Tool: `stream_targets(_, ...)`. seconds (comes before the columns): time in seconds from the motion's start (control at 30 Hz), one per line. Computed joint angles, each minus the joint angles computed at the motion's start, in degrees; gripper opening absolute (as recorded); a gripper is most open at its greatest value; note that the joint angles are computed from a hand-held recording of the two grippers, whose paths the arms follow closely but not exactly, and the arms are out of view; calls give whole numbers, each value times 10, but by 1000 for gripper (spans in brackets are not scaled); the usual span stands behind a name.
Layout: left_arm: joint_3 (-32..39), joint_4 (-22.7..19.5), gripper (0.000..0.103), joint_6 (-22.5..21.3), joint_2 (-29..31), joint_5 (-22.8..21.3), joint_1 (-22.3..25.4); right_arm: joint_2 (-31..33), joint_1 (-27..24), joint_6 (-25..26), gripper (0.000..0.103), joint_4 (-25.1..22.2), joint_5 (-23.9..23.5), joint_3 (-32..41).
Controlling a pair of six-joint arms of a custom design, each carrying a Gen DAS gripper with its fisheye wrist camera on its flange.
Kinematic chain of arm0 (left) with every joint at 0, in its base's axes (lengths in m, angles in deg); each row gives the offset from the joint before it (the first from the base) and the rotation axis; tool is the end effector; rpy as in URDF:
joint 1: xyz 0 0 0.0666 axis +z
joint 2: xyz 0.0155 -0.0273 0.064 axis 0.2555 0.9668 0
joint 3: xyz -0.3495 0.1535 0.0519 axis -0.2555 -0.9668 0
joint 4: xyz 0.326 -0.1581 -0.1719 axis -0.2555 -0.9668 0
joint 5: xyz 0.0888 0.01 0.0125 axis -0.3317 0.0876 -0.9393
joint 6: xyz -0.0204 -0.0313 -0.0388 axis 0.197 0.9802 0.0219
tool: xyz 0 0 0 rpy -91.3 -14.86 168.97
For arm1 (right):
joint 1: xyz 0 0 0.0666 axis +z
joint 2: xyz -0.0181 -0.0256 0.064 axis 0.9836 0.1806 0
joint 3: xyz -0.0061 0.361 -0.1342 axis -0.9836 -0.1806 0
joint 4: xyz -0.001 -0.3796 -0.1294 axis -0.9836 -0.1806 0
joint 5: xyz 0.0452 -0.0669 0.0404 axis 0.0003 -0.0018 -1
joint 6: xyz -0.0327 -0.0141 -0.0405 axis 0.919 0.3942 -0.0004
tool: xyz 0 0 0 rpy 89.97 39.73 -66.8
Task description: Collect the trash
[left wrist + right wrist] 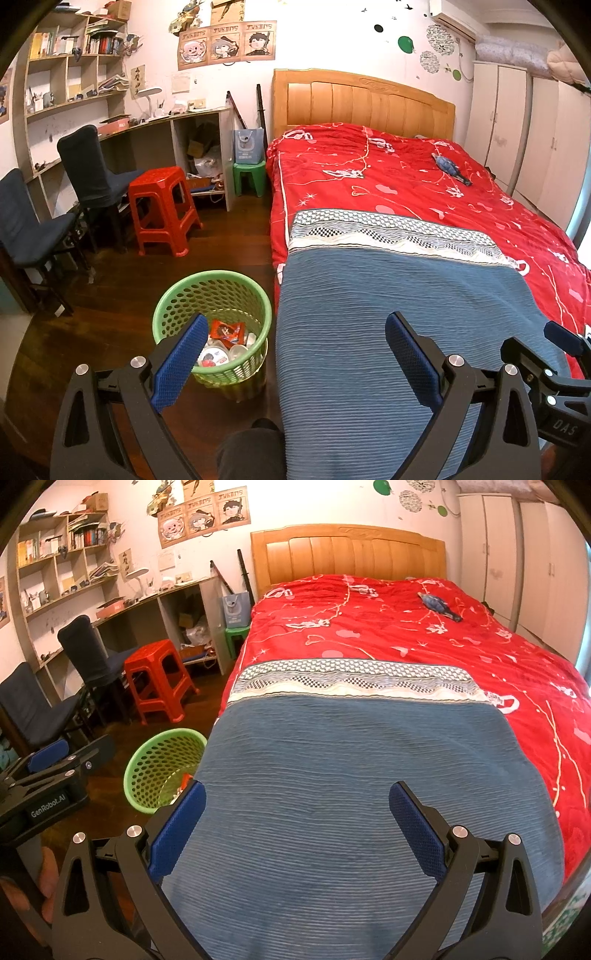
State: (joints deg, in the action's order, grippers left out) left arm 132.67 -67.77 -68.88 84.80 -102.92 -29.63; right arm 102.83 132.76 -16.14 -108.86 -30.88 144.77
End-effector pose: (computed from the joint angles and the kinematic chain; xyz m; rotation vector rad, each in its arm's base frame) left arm 0.3553 -0.3349 0.5898 0.4032 2.2087 -0.2436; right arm 0.2444 0.2827 0.5701 0.4539 2.2142 -0.0863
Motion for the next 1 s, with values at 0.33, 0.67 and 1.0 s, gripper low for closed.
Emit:
stream_targets(0.33,-15,-2,93,11,-8,-13,2,0,1,2,98,4,0,-3)
stream_targets(0.67,-24,-2,93,21,-12,-29,-2,0,1,2,98,6,-1,-2)
stream_targets(1.0,-22,-10,93,37,-9,-34,-4,4,5,1,98,6,-1,1)
